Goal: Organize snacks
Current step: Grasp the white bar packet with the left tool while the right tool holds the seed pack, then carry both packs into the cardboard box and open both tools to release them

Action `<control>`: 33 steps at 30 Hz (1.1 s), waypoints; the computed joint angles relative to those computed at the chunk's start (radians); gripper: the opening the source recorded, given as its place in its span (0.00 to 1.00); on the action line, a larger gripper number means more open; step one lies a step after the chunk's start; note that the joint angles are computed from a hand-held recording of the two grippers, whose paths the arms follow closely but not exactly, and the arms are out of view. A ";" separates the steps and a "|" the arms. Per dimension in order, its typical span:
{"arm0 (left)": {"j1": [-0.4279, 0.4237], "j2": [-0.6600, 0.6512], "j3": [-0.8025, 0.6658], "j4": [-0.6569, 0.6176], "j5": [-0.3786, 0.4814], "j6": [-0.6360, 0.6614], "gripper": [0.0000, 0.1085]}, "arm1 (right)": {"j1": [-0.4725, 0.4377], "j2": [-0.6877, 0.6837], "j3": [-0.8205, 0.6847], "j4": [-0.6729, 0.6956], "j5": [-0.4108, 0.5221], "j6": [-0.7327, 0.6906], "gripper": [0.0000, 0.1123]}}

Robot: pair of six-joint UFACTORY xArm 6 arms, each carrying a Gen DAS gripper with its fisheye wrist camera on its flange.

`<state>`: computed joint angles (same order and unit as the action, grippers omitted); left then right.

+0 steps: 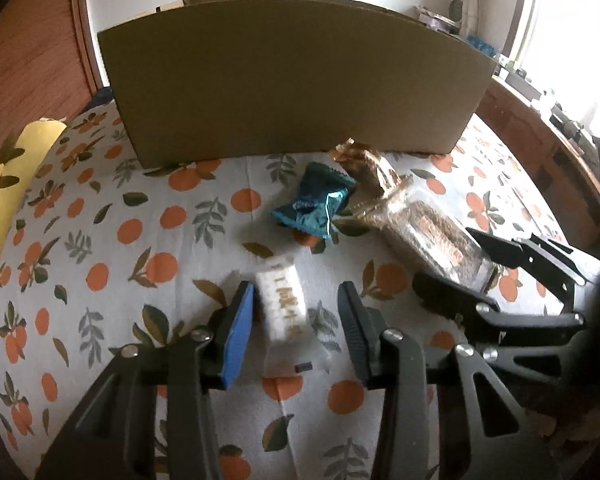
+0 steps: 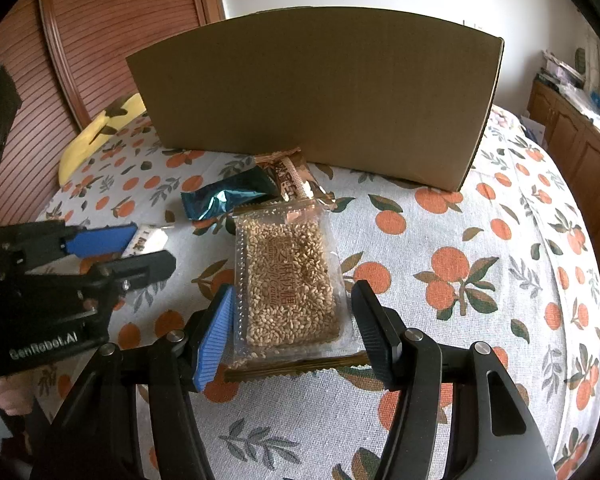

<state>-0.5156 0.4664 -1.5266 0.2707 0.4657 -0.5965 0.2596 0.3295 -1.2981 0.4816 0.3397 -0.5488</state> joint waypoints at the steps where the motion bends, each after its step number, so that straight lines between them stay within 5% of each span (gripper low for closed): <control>1: 0.001 -0.008 0.016 0.006 -0.016 -0.006 0.32 | 0.001 0.001 0.001 -0.013 -0.003 0.010 0.54; 3: 0.002 -0.020 0.036 0.020 -0.027 -0.010 0.20 | 0.003 -0.001 0.007 -0.041 -0.011 0.028 0.54; 8: 0.000 -0.042 0.077 0.018 -0.069 0.003 0.19 | 0.011 0.004 0.018 -0.225 -0.047 0.172 0.49; 18: 0.003 -0.112 0.141 0.067 -0.122 -0.041 0.19 | 0.010 0.004 0.017 -0.257 -0.057 0.199 0.42; 33: -0.007 -0.236 0.223 0.163 -0.163 -0.115 0.19 | 0.007 -0.205 0.177 -0.202 -0.087 0.159 0.42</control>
